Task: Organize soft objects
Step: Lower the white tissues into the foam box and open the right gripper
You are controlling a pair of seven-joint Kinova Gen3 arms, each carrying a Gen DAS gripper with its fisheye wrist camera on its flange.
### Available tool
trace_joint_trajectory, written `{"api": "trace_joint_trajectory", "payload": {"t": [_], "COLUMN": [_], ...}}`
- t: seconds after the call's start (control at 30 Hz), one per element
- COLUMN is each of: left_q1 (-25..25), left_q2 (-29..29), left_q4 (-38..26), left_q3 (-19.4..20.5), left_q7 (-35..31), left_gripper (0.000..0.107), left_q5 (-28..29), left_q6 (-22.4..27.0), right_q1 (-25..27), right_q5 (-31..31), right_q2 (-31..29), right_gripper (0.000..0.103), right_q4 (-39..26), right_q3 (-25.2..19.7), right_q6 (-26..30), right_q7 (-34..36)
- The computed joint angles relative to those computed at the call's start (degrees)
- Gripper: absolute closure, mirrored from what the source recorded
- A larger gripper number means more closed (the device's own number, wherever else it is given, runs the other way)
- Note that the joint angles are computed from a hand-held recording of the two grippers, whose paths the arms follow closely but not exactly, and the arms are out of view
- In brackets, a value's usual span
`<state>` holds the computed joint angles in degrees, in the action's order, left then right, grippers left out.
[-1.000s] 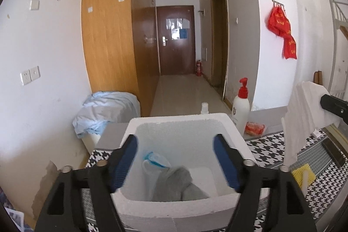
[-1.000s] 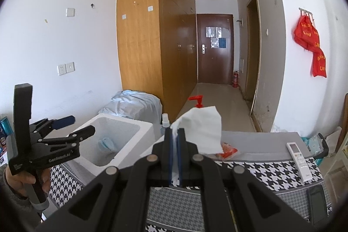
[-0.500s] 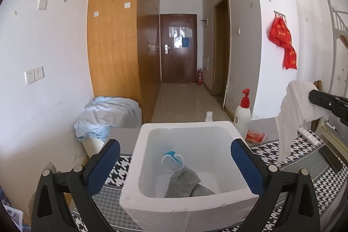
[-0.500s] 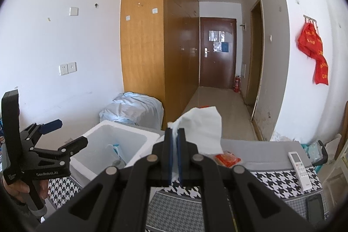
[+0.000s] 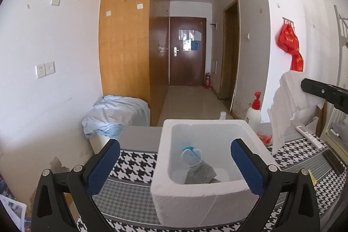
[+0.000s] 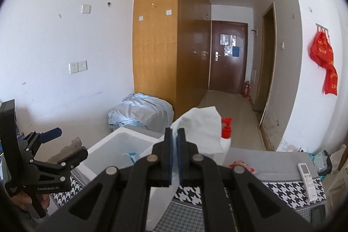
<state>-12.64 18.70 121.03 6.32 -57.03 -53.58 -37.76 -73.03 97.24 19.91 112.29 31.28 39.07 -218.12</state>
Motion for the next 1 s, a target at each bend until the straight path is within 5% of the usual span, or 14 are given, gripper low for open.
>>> {"api": "trace_joint_trajectory", "payload": {"t": [0.33,0.73,1.0], "left_q1": [-1.6,-4.0,-4.3], "left_q2": [0.7,1.1,1.4], "left_q4": [0.4,1.1,1.2], "left_q3": [-0.6,-1.9,-2.1], "left_q7": [0.4,1.9,1.9], "left_gripper": [0.006,0.006,0.006], "left_q5": [-1.2,-2.3,-1.5], "left_q6": [-0.9,-3.6,-3.8], "right_q1": [5.2,15.1,20.3], "right_q5": [-1.4,-4.3,-1.2], "right_q2": [0.9,3.4,3.9], "right_gripper": [0.097,0.097,0.097], "right_q4": [-4.4,-9.2,-9.5], "right_q3": [-7.2,-16.0,-21.8], "right_q6": [0.9,-4.2,-5.1], "right_q7": [5.7,12.3,10.4]}}
